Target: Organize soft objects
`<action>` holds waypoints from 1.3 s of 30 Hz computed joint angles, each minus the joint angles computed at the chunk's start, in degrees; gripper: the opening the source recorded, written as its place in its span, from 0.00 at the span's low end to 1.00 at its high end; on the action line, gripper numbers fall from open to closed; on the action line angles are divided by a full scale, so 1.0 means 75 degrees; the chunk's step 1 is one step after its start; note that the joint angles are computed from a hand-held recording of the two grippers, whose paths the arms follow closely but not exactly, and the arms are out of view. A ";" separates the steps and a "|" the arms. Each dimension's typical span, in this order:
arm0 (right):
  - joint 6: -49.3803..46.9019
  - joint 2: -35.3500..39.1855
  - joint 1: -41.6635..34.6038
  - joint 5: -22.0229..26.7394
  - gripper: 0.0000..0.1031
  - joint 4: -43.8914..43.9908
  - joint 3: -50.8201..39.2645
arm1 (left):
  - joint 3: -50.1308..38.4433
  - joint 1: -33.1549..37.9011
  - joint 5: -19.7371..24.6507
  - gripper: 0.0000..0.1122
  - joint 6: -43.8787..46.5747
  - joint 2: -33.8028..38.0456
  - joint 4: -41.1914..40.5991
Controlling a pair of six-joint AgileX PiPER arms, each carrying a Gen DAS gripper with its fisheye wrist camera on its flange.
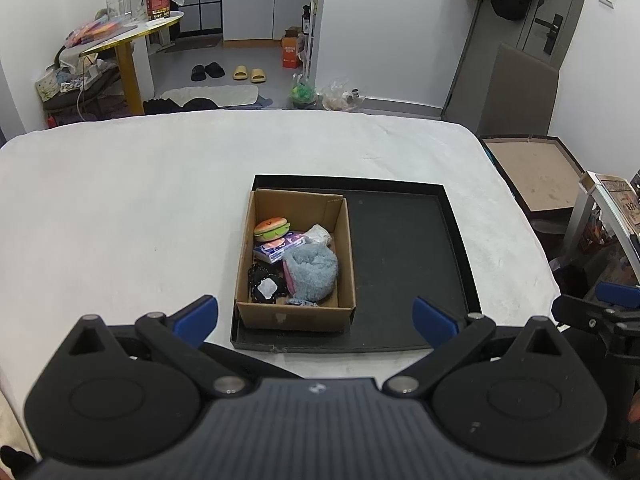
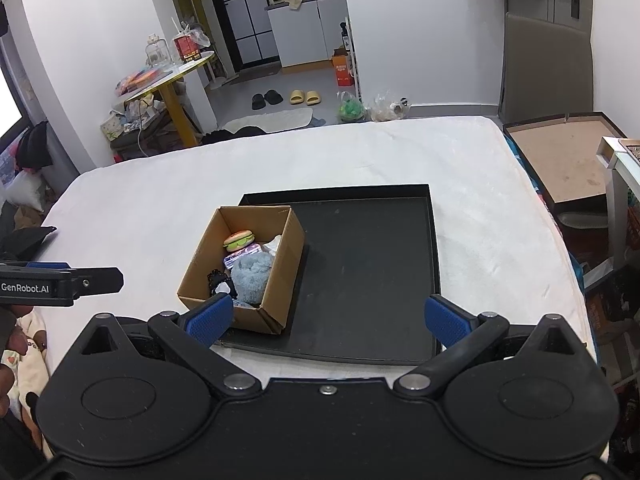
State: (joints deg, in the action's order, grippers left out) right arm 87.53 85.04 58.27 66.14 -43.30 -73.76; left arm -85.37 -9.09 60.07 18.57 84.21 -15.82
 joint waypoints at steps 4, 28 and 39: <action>0.0026 -0.0008 -0.0001 -0.0017 1.00 -0.0016 0.0025 | 0.0037 0.0005 -0.0035 0.91 0.0049 -0.0024 -0.0021; -0.0023 0.0083 -0.0031 -0.0018 1.00 0.0144 -0.0022 | 0.0035 0.0084 -0.0043 0.91 0.0166 -0.0005 -0.0183; -0.0113 0.0052 -0.0042 -0.0025 1.00 0.0186 -0.0010 | 0.0027 0.0072 -0.0025 0.91 0.0167 0.0021 -0.0190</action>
State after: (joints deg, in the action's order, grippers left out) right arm 86.68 85.43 57.96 65.95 -41.90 -73.84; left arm -85.16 -8.55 59.89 19.82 84.37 -17.24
